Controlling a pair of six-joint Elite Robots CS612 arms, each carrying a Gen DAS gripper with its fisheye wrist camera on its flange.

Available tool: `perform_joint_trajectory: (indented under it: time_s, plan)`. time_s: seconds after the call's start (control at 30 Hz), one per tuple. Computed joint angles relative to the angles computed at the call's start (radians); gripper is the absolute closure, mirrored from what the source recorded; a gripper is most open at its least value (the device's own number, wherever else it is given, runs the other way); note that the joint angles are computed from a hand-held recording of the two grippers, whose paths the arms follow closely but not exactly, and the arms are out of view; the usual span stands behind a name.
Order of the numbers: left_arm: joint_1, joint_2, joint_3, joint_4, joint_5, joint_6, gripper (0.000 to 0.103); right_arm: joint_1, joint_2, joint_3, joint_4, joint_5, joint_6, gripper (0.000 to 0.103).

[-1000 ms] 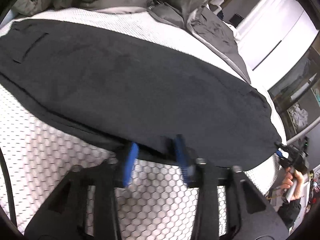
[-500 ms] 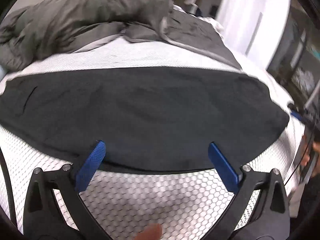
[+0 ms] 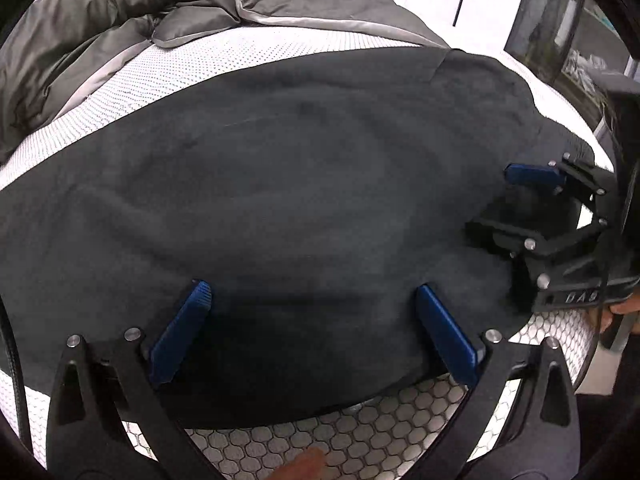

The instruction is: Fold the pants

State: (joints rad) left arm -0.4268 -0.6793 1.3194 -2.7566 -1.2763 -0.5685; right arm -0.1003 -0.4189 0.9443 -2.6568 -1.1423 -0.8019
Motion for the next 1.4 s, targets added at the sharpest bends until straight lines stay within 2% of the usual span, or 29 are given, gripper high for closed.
perform_joint_trajectory:
  time_s: [0.07,0.17,0.2,0.23,0.27,0.37,0.4,0.47,0.57,0.6,0.67,0.73,0.8,0.83,0.87,0.9,0.97,1.0,1.03,1.07,1.1,1.17,1.2,1.3,1.37,1.4]
  plan:
    - [-0.005,-0.005,0.012,0.003,0.013,0.009,0.001,0.003,-0.004,0.017,-0.062,-0.055,-0.017,0.012]
    - [-0.002,-0.01,0.026,0.003,0.024,0.027,0.001,0.001,0.022,-0.005,-0.218,-0.218,0.068,0.012]
    - [0.003,-0.015,0.036,0.0,0.021,0.03,0.001,-0.009,0.035,-0.028,-0.222,-0.228,0.103,0.013]
    - [0.006,-0.02,0.045,0.001,0.023,0.027,0.0,-0.02,0.04,-0.045,-0.191,-0.197,0.131,0.013]
    - [0.006,-0.024,0.053,0.001,0.033,0.012,0.0,-0.026,0.051,-0.059,-0.201,-0.195,0.151,0.013]
    - [0.006,-0.04,0.082,-0.033,0.051,-0.018,0.001,-0.027,0.043,-0.036,-0.24,-0.184,0.128,0.012]
    - [0.002,-0.047,0.095,-0.051,0.068,-0.022,0.001,-0.032,0.026,-0.007,-0.251,-0.156,0.129,0.012]
    - [-0.002,-0.054,0.113,-0.109,0.083,-0.01,0.01,-0.042,0.004,0.02,-0.217,-0.04,0.126,0.012]
    - [-0.003,-0.053,0.113,-0.149,0.05,0.02,0.024,-0.048,-0.03,0.061,-0.15,0.117,0.095,0.012]
    - [-0.003,-0.048,0.107,-0.156,0.036,0.037,0.024,-0.043,-0.037,0.063,-0.086,0.167,0.065,0.012]
    - [-0.004,-0.037,0.09,-0.147,0.027,0.063,0.027,-0.023,-0.03,0.03,0.062,0.185,0.005,0.012]
    - [-0.007,-0.026,0.077,-0.13,0.031,0.099,0.027,-0.002,-0.019,0.01,0.139,0.12,-0.047,0.012]
    - [-0.003,-0.023,0.076,-0.122,0.025,0.113,0.027,0.014,-0.008,0.018,0.047,-0.002,-0.089,0.012]
    - [0.0,-0.028,0.086,-0.126,0.026,0.115,0.027,0.012,-0.008,0.025,0.011,-0.02,-0.106,0.012]
    - [0.0,-0.031,0.092,-0.123,0.032,0.112,0.024,0.003,-0.006,0.016,0.016,-0.019,-0.101,0.012]
    - [0.0,-0.041,0.107,-0.107,0.058,0.097,0.021,-0.002,0.0,0.007,-0.01,-0.048,-0.075,0.012]
    - [0.004,-0.063,0.145,-0.082,0.117,0.052,0.014,-0.012,0.035,-0.035,-0.134,-0.181,-0.002,0.012]
    - [0.009,-0.075,0.164,-0.072,0.137,0.024,0.014,-0.023,0.051,-0.058,-0.153,-0.204,0.034,0.012]
    - [0.013,-0.082,0.178,-0.066,0.148,0.002,0.014,-0.034,0.054,-0.07,-0.13,-0.186,0.074,0.014]
    - [0.019,-0.092,0.195,-0.06,0.159,-0.034,0.014,-0.047,0.059,-0.085,-0.098,-0.128,0.097,0.014]
    - [0.026,-0.103,0.213,-0.064,0.165,-0.078,0.014,-0.051,0.061,-0.086,-0.101,-0.11,0.101,0.014]
    - [0.031,-0.117,0.242,-0.113,0.178,-0.128,0.015,-0.037,0.055,-0.059,-0.176,-0.159,0.085,0.013]
    - [0.032,-0.119,0.249,-0.145,0.174,-0.127,0.015,-0.036,0.036,-0.018,-0.204,-0.141,0.081,0.013]
    - [0.035,-0.101,0.22,-0.239,0.12,-0.062,0.015,-0.032,0.007,0.005,-0.139,0.012,0.069,0.013]
    - [0.039,-0.083,0.164,-0.171,0.052,-0.016,0.015,-0.015,0.003,-0.002,-0.09,0.061,0.058,0.013]
    - [0.035,-0.067,0.122,-0.104,0.048,0.027,0.015,0.0,0.013,-0.041,-0.019,0.091,0.05,0.013]
